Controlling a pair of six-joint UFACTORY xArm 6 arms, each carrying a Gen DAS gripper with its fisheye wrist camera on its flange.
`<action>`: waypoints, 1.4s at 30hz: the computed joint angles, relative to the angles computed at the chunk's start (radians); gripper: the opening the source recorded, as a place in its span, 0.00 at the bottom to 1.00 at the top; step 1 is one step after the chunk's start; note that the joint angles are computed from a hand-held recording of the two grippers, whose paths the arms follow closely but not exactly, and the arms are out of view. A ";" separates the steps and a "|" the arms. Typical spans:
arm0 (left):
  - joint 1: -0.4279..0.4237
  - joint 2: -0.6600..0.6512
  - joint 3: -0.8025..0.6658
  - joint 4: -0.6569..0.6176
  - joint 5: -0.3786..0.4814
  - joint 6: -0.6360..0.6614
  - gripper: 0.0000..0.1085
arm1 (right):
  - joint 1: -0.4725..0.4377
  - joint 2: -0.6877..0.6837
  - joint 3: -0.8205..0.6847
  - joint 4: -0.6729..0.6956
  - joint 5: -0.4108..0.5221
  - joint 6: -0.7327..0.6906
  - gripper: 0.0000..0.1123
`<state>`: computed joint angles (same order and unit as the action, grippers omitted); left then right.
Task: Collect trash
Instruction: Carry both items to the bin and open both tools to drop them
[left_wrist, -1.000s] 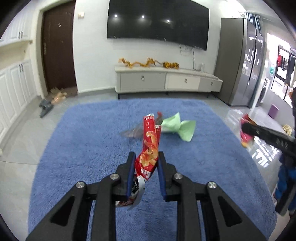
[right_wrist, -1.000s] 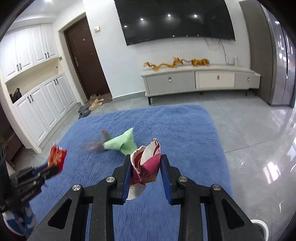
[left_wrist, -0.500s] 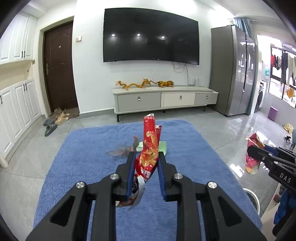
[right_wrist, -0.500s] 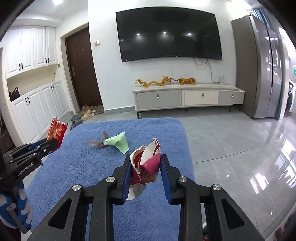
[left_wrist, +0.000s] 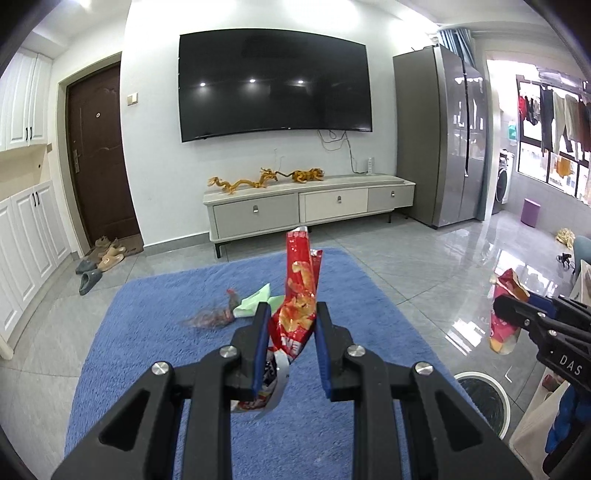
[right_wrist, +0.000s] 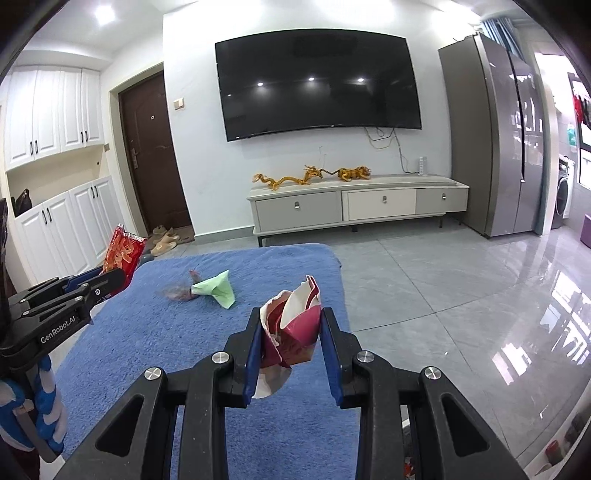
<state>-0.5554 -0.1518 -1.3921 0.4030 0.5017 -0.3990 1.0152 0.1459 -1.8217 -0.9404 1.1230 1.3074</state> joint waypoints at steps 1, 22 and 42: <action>-0.007 0.009 -0.012 0.008 0.004 -0.002 0.20 | 0.000 -0.013 0.017 -0.006 -0.001 0.013 0.25; -0.170 0.173 -0.187 0.019 0.081 0.075 0.20 | -0.006 -0.320 0.410 -0.060 0.070 0.262 0.25; -0.353 0.515 -0.545 -0.322 0.308 0.380 0.22 | -0.048 -0.565 0.746 0.109 0.111 0.397 0.25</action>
